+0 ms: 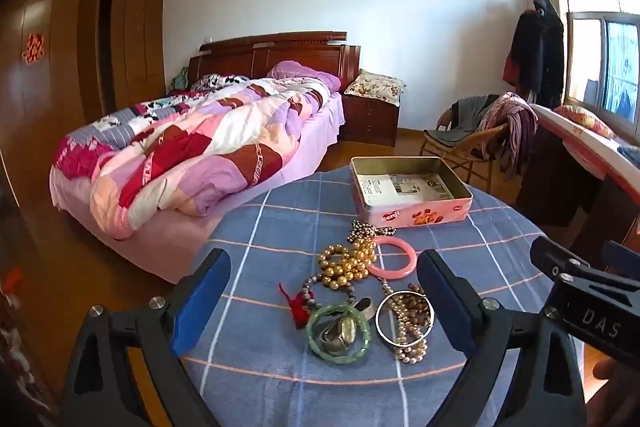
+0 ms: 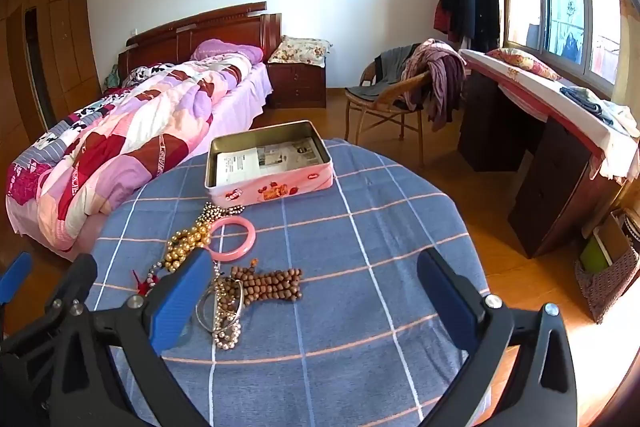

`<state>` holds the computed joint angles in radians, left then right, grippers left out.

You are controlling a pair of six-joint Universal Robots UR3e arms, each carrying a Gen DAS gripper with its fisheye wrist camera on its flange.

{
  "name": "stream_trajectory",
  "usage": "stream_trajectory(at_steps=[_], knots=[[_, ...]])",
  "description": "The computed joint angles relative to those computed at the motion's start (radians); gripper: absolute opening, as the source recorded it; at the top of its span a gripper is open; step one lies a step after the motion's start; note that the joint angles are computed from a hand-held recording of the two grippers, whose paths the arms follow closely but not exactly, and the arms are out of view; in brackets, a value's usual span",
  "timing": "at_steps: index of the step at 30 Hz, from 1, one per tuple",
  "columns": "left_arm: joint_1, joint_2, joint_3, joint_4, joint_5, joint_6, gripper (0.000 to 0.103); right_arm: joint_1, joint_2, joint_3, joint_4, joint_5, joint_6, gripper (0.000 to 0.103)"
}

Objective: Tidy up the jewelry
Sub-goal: 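Move both tools over the jewelry pile toward the bangles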

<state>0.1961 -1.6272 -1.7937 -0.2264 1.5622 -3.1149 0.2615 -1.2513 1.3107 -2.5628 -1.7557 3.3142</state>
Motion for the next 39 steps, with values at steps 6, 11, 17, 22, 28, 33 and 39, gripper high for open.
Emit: stream_trajectory(at_steps=[6, 11, 17, 22, 28, 33, 39], knots=[[0.032, 0.016, -0.004, -0.041, -0.069, -0.049, 0.094, -0.041, -0.025, 0.025, 0.013, 0.048, 0.005, 0.103], [0.025, -0.005, 0.023, -0.057, -0.061, -0.033, 0.094, -0.045, -0.007, -0.015, 0.048, 0.05, 0.003, 0.103], [0.015, -0.027, 0.041, -0.046, -0.033, -0.02, 0.094, -0.04, 0.024, -0.053, 0.061, 0.043, 0.008, 0.103], [0.008, -0.057, 0.054, -0.037, -0.028, -0.004, 0.094, -0.041, 0.059, -0.091, 0.082, 0.046, 0.006, 0.103], [0.0, -0.102, 0.093, -0.031, -0.024, 0.002, 0.094, -0.043, 0.115, -0.156, 0.107, 0.056, 0.0, 0.103], [-0.002, -0.151, 0.139, -0.056, -0.021, -0.013, 0.094, -0.05, 0.143, -0.182, 0.116, 0.063, -0.008, 0.103], [-0.01, -0.188, 0.187, -0.083, -0.007, -0.007, 0.094, -0.067, 0.179, -0.23, 0.15, 0.088, -0.003, 0.103]])
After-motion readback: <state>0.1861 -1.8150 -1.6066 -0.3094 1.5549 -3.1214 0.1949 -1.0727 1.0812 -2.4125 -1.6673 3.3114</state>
